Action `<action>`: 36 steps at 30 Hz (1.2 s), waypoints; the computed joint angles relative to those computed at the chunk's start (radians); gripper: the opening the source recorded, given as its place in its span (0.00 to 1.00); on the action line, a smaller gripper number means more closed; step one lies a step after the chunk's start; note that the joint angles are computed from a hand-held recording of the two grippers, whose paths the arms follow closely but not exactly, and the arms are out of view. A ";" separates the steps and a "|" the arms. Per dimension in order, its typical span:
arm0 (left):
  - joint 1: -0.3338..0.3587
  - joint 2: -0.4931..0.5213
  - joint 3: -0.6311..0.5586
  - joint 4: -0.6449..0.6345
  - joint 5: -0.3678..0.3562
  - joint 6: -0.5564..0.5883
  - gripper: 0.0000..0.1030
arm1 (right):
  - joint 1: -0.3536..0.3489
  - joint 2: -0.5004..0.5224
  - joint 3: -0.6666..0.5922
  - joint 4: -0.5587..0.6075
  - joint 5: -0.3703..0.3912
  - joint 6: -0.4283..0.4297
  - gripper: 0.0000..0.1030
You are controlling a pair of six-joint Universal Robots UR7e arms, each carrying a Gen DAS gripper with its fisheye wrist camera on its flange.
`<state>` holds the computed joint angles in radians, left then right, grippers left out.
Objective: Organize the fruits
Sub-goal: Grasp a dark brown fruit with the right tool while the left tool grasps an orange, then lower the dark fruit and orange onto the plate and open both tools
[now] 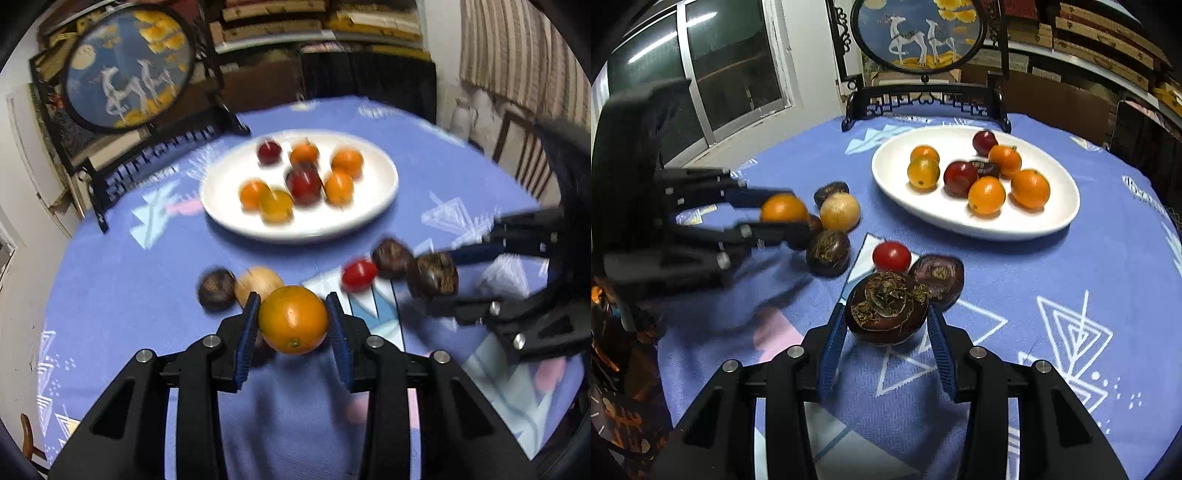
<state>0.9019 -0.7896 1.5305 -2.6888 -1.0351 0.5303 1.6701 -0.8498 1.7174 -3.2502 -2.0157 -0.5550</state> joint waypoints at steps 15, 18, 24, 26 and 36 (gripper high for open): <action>-0.041 0.207 -0.357 -0.167 0.074 -0.008 0.34 | 0.044 -0.024 -0.157 -0.170 0.085 -0.048 0.43; -0.035 0.267 -0.445 -0.144 0.078 -0.006 0.34 | 0.031 -0.013 -0.211 -0.159 0.127 -0.020 0.43; -0.019 0.375 -0.610 -0.063 0.076 -0.018 0.34 | 0.004 0.039 -0.328 -0.108 0.158 0.007 0.43; -0.012 0.392 -0.624 -0.070 0.074 -0.017 0.34 | -0.004 0.059 -0.356 -0.103 0.158 0.011 0.43; 0.018 0.440 -0.675 0.011 0.073 -0.037 0.34 | -0.043 0.107 -0.416 -0.037 0.141 0.055 0.44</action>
